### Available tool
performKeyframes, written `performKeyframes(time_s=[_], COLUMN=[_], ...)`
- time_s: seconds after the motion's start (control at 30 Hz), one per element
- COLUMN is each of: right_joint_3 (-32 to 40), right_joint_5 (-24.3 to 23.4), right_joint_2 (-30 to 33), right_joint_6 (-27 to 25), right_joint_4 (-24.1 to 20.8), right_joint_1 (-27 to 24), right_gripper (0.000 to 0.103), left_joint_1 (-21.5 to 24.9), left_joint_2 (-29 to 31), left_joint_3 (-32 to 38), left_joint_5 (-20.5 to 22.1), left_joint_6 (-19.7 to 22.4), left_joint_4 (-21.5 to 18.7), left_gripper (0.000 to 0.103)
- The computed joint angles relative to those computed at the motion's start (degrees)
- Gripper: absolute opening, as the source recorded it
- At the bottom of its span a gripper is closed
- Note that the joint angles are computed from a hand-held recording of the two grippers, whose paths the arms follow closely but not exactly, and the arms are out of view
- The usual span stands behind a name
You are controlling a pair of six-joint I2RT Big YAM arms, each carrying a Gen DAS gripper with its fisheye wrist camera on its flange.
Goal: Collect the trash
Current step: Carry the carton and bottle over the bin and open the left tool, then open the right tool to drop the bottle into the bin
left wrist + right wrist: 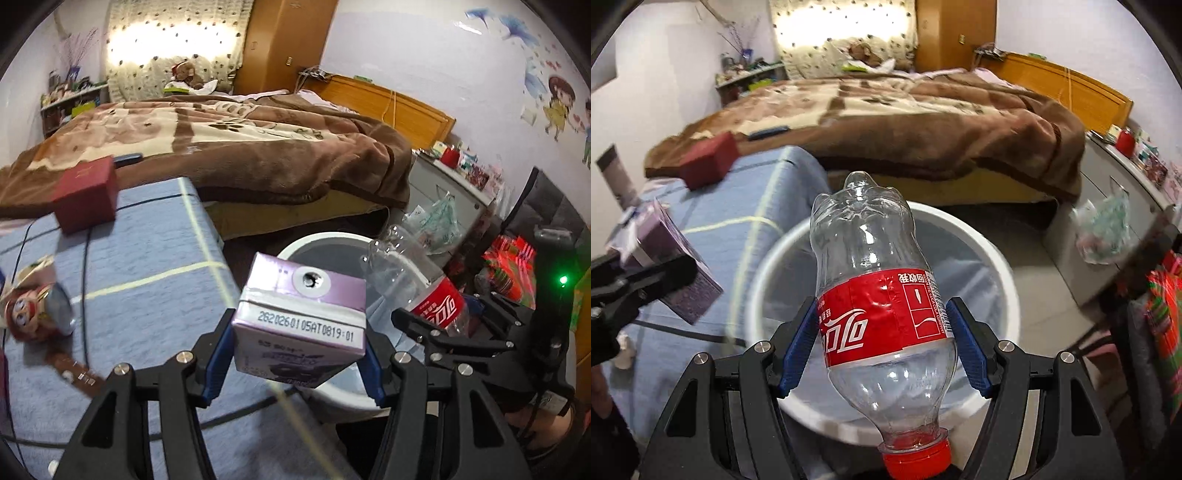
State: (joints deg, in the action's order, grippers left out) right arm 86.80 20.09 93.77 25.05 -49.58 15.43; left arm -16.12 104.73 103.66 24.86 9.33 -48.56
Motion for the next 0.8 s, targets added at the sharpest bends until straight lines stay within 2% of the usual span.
performKeyframes(time_s=[0.13,0.3,0.33,0.37,0.47,0.8], right_joint_3=[0.0,0.1,0.5,-0.2,-1.3,-3.9], right_joint_5=[-0.9,-0.7,-1.5,-1.8,-2.0,-3.0], right_joint_2=[0.9,1.6,1.9,1.4,0.7,-1.4], right_joint_6=[0.5,0.5,0.7,0.7,1.4,1.7], right_joint_4=[-1.3,-3.1,-3.6,-3.2,-2.7,0.3], right_joint_1=[-1.8,-3.2,-3.6,-3.8,-4.2,-3.9], right_gripper=[0.071,0.071,0.071,0.071,0.072,0.072], left_joint_1=[-1.9,-3.8,-3.9,-4.0,-4.0,-2.3], left_joint_2=[3.0,5.6,5.9,6.0,5.9,4.8], left_joint_3=[3.3,6.1,6.4,6.5,6.1,5.3], left_joint_5=[0.9,-0.1,0.1,0.3,0.6,0.0], left_joint_6=[-0.5,-0.5,-0.8,-1.0,-1.1,-2.7], left_joint_4=[-2.5,-4.3,-4.5,-4.4,-3.7,-3.7], left_gripper=[0.062,0.063,0.066,0.074,0.084,0.084])
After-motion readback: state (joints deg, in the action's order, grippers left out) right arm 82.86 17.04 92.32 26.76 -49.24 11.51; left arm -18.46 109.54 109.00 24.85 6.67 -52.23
